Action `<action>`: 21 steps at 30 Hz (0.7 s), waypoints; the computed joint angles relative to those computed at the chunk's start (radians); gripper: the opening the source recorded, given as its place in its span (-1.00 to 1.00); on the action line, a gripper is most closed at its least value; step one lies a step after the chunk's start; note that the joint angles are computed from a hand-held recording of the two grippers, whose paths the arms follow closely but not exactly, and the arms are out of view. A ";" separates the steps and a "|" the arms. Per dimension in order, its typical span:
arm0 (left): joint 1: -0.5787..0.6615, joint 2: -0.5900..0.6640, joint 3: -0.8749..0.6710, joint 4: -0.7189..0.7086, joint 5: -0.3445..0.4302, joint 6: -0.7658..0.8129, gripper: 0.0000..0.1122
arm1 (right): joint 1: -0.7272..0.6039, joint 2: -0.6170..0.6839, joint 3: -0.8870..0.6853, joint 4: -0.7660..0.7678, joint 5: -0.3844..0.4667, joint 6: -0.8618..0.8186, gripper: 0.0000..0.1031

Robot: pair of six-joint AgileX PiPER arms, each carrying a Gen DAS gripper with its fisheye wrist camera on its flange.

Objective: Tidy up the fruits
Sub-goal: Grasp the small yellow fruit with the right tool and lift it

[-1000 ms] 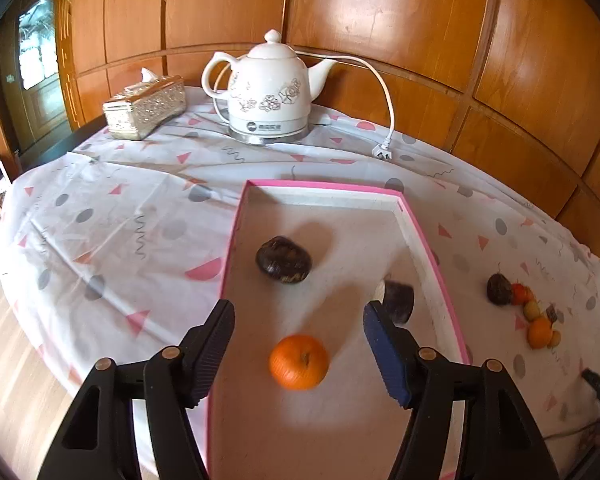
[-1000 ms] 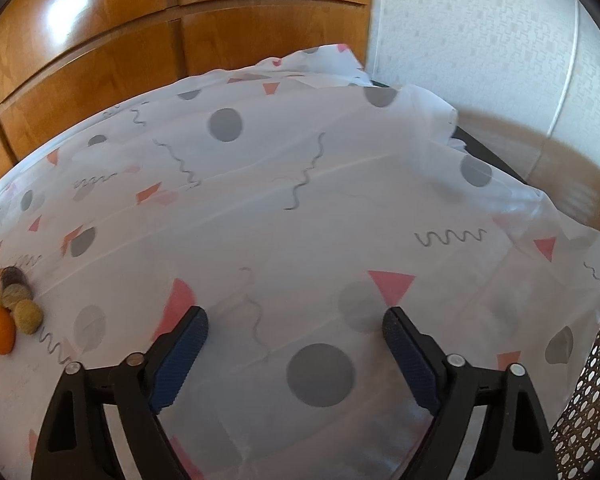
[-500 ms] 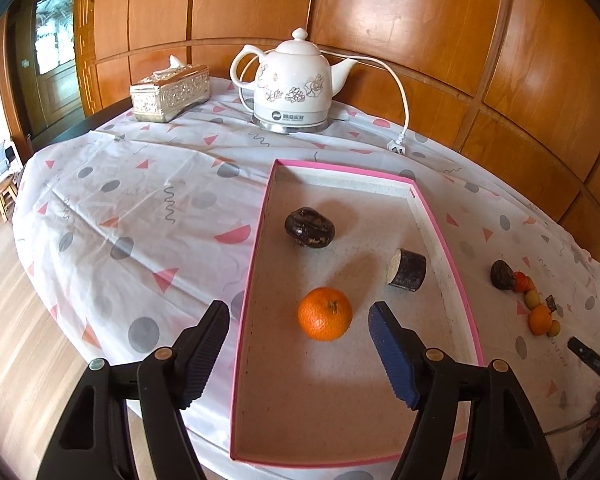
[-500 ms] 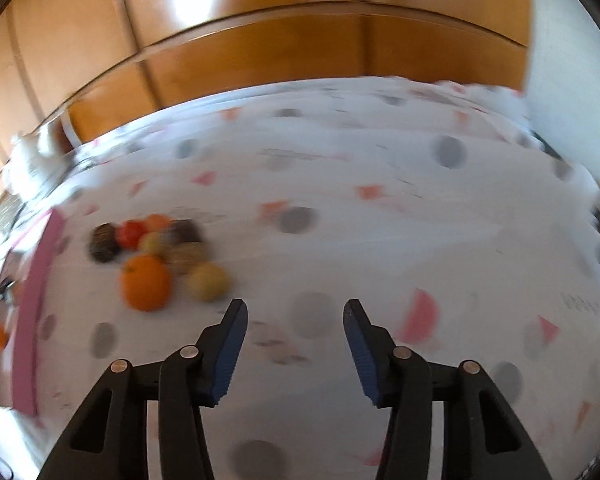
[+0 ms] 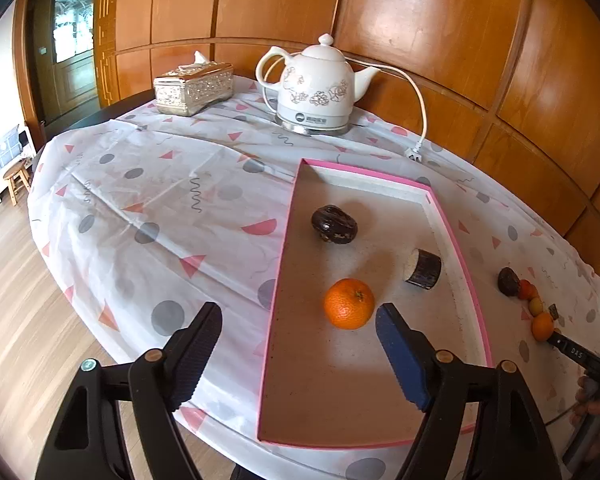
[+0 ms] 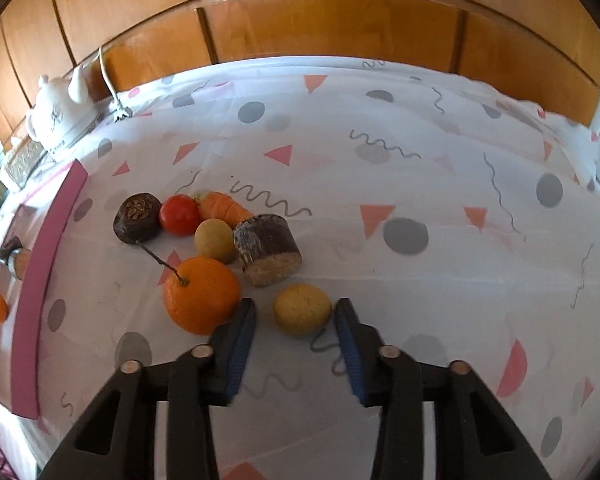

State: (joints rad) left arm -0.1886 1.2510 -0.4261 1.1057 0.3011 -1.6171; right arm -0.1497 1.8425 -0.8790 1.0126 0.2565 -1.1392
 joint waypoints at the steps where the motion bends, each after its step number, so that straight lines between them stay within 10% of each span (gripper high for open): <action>1: -0.002 -0.001 0.001 0.001 0.003 -0.003 0.44 | 0.006 0.005 -0.008 -0.025 -0.005 0.024 -0.45; 21: 0.020 -0.006 0.021 0.011 -0.030 -0.022 0.48 | -0.055 -0.160 0.173 0.068 0.161 -0.164 -0.45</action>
State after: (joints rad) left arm -0.1685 1.2449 -0.4051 1.1163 0.2710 -1.6388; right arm -0.2047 1.6828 -0.7058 1.0808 0.4176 -1.3035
